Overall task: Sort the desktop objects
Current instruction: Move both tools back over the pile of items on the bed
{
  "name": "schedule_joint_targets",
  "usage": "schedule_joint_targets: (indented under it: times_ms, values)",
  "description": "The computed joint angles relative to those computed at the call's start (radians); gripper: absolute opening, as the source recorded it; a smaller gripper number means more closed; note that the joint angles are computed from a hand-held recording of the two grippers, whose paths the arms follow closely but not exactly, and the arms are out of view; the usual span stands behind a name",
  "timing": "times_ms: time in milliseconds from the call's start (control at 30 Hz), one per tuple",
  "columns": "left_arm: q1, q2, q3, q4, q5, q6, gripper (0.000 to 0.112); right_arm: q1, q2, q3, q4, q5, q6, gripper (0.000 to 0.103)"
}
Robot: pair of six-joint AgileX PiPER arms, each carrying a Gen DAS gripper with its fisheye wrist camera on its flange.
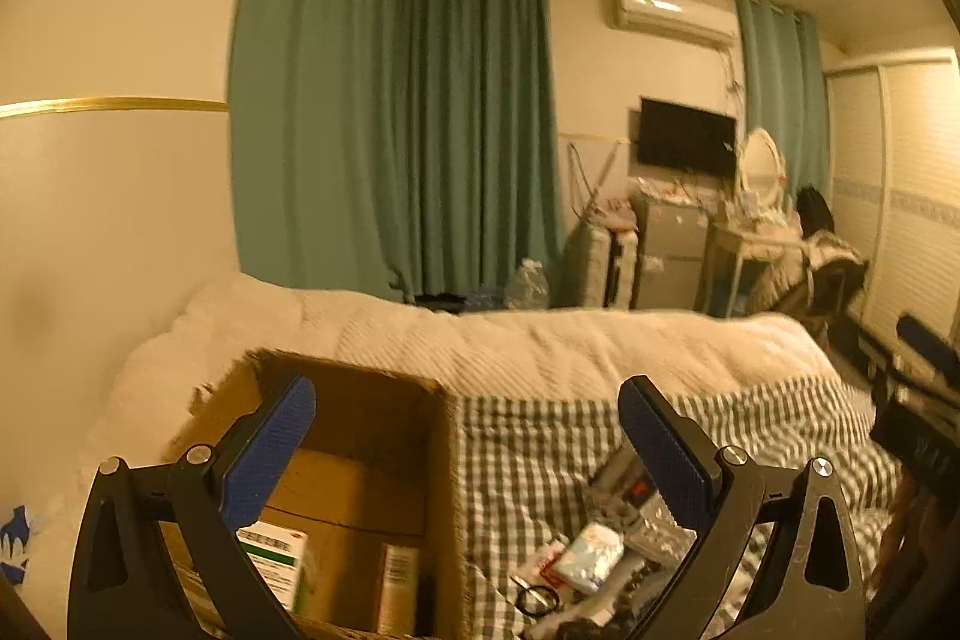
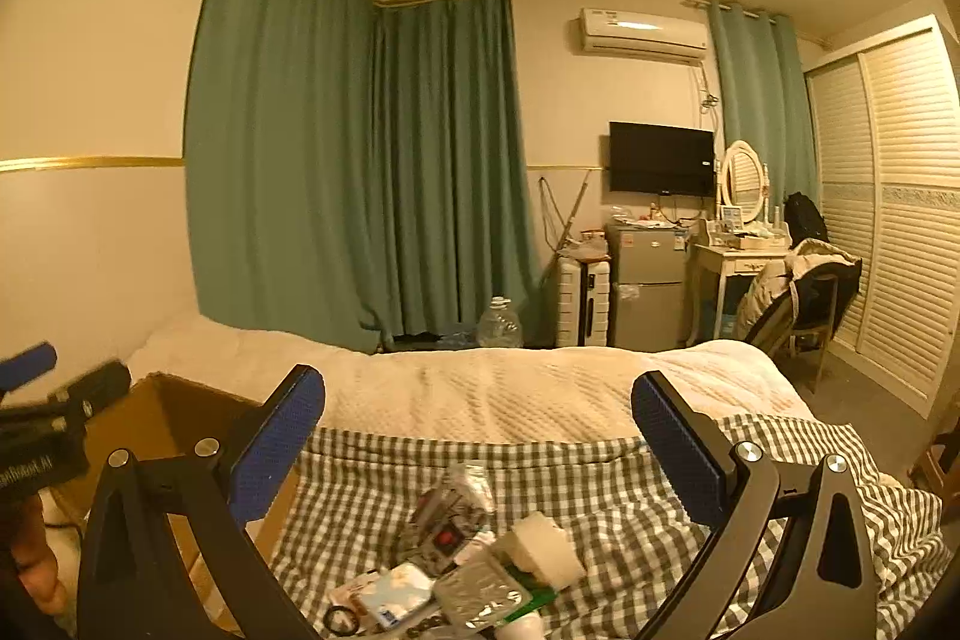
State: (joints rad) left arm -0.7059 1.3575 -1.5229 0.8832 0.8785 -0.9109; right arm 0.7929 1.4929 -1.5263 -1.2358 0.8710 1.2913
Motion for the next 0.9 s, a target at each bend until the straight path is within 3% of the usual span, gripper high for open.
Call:
schedule_joint_targets:
  times_ms: [200, 300, 567, 733, 900]
  values:
    - [-0.004, 0.049, 0.024, -0.137, -0.041, 0.114, 0.103, -0.075, -0.019, 0.058, 0.044, -0.050, -0.012, 0.103]
    - [-0.010, 0.060, 0.046, -0.210, -0.052, 0.156, 0.103, -0.120, -0.028, 0.100, 0.079, -0.115, -0.044, 0.103]
    - [-0.057, 0.117, 0.089, -0.254, -0.050, 0.174, 0.103, -0.245, -0.023, 0.166, 0.248, -0.261, -0.131, 0.103]
    - [-0.090, 0.122, 0.124, -0.263, -0.045, 0.186, 0.103, -0.273, 0.014, 0.149, 0.334, -0.229, -0.191, 0.103]
    - [-0.092, 0.131, 0.170, -0.313, -0.043, 0.228, 0.103, -0.311, 0.018, 0.161, 0.440, -0.282, -0.279, 0.103]
